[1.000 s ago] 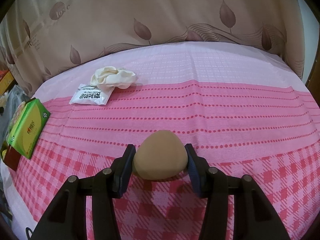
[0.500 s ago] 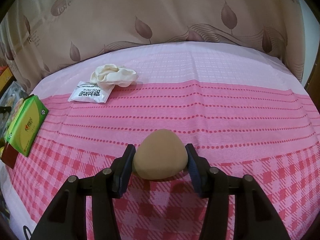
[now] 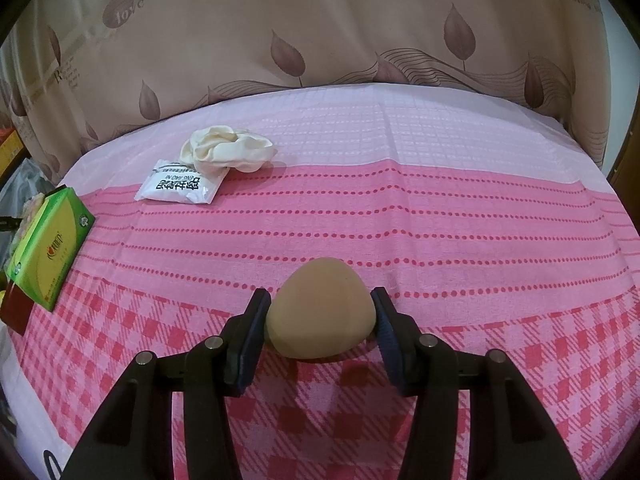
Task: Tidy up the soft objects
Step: 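Carry the cotton-swab package with the left tool over the gold tray, then open the left tool to drop the swab package into the tray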
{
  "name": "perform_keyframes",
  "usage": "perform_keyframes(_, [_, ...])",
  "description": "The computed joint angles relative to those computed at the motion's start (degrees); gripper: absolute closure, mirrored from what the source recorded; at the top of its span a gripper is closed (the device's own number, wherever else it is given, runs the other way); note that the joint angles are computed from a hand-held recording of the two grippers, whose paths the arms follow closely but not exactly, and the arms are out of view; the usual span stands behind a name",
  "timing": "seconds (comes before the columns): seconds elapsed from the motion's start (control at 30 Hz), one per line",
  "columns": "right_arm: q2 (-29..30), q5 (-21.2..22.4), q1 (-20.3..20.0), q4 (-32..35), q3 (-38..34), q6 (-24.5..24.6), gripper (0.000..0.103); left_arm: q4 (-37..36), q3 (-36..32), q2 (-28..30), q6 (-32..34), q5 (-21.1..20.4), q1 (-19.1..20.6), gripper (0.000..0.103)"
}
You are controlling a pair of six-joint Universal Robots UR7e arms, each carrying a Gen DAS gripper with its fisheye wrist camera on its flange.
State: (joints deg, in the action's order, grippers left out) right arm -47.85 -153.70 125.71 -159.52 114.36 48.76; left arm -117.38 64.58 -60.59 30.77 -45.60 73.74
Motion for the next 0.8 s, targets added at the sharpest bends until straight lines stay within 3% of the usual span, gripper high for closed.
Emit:
perform_keyframes(0.37, [-0.12,-0.28,0.06,1.35,-0.15,0.48,0.053,-0.82,2.14,-3.62,-0.92,-1.73,-1.47,0.055])
perform_keyframes(0.6, [-0.05,-0.48,-0.05,2.01,-0.26,0.57,0.053,-7.84,11.34,-11.07,1.53,-1.35,-3.18,0.055])
perform_keyframes(0.8, [0.02,-1.31,0.07,6.94,-1.36,2.58,0.053,-12.79,18.02,-16.26,3.64,-0.16,-3.01,0.055])
